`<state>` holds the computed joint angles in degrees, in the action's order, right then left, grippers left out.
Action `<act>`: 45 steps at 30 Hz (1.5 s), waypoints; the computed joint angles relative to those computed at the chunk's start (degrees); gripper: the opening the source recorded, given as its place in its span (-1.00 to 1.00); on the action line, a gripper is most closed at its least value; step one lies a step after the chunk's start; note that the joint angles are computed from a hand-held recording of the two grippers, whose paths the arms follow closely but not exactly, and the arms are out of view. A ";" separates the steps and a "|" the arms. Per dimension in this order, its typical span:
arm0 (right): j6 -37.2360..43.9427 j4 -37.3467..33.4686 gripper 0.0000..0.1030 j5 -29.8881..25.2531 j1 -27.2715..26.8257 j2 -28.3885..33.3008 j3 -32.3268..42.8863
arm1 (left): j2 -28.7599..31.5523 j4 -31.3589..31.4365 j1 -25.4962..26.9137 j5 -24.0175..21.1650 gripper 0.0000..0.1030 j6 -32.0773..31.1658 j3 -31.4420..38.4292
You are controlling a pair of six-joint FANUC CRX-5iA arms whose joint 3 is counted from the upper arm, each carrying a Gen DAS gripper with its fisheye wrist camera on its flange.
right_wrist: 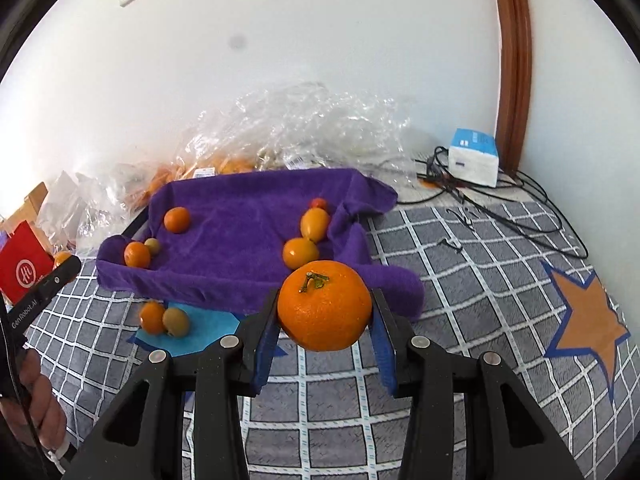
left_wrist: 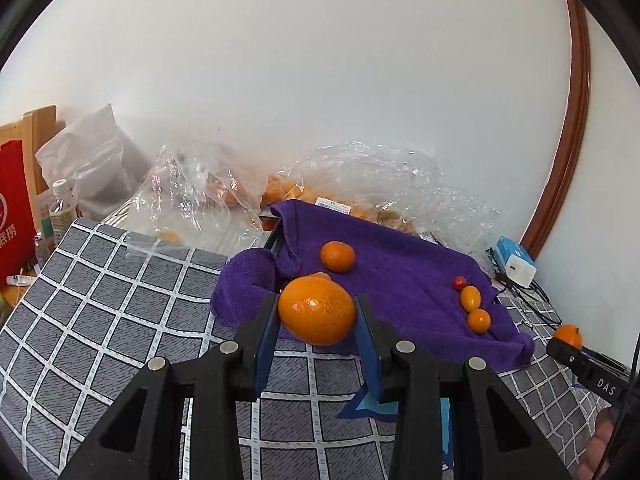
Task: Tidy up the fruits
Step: 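Carry both tangerines with both tools over the purple towel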
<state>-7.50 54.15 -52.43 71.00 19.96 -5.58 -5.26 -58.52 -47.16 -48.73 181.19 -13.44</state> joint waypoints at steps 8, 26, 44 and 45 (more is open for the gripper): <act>0.71 0.44 -0.17 1.11 -1.00 1.55 2.38 | 0.09 -0.24 -0.11 -0.87 -0.32 0.89 0.09; 7.35 -2.55 -0.17 1.66 -3.28 5.60 8.91 | 1.54 0.86 0.44 -2.21 -0.32 -0.72 1.06; 17.55 -6.84 -0.18 -0.05 -4.46 11.44 17.94 | 1.75 3.49 2.58 -3.58 -0.32 -3.25 1.68; 17.91 -6.66 -0.18 -0.12 -4.50 11.54 18.20 | 1.40 4.20 3.03 -3.09 -0.32 -4.05 1.65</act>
<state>10.41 47.49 -52.54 66.51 31.50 12.62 -3.87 -54.32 -44.12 -51.82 177.14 -11.78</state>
